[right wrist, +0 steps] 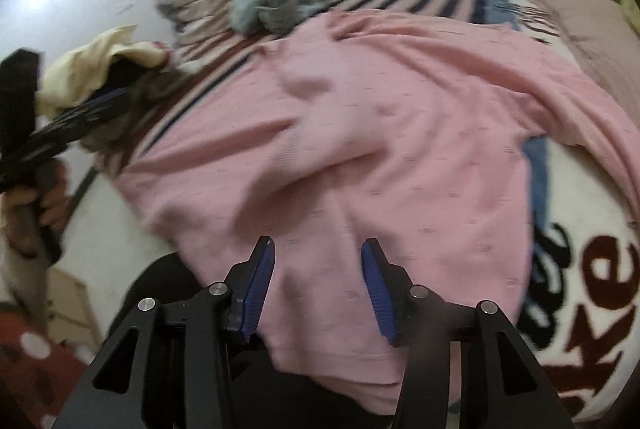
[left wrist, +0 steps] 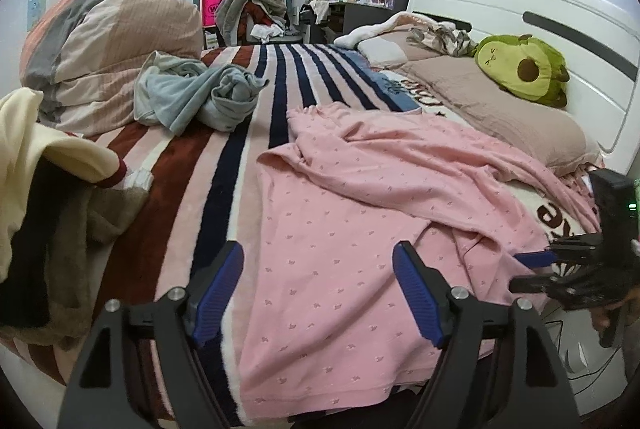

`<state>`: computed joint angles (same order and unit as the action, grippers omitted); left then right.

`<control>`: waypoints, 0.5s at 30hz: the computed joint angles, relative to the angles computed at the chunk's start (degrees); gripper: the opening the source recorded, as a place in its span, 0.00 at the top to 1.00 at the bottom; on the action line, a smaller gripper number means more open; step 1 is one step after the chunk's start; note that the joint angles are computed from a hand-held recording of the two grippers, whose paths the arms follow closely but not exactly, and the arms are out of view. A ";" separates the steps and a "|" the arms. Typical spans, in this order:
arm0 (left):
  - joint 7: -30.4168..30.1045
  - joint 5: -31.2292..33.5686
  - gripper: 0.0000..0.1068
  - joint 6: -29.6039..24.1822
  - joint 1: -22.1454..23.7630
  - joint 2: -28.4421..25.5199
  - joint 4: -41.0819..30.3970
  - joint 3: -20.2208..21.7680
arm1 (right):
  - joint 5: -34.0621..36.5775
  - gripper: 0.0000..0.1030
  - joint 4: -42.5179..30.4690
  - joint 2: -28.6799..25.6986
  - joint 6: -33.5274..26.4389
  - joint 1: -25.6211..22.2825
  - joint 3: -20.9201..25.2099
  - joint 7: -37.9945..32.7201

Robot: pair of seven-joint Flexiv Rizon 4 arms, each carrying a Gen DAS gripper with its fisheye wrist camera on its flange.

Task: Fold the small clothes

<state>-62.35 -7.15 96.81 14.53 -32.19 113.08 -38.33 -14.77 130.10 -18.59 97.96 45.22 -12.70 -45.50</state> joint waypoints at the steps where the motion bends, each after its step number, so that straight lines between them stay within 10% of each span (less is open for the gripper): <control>1: -0.15 -0.14 0.31 -0.33 -0.53 0.08 -0.16 0.68 | -0.08 0.61 -0.42 -0.14 0.11 -2.34 2.88 -0.76; 7: 0.36 -0.60 0.31 -0.42 0.48 -0.12 0.44 -0.41 | 0.62 0.63 -1.60 -1.17 -0.89 -3.05 3.41 0.76; 11: 0.15 -0.38 0.31 -0.10 1.15 -0.03 0.66 -0.99 | -0.58 0.94 -2.80 -2.02 -3.11 -2.33 2.13 1.90; 15: -0.27 -0.25 0.31 -0.09 1.37 0.09 0.75 -0.96 | -7.84 1.00 -1.01 -0.12 -5.60 4.11 -5.70 5.28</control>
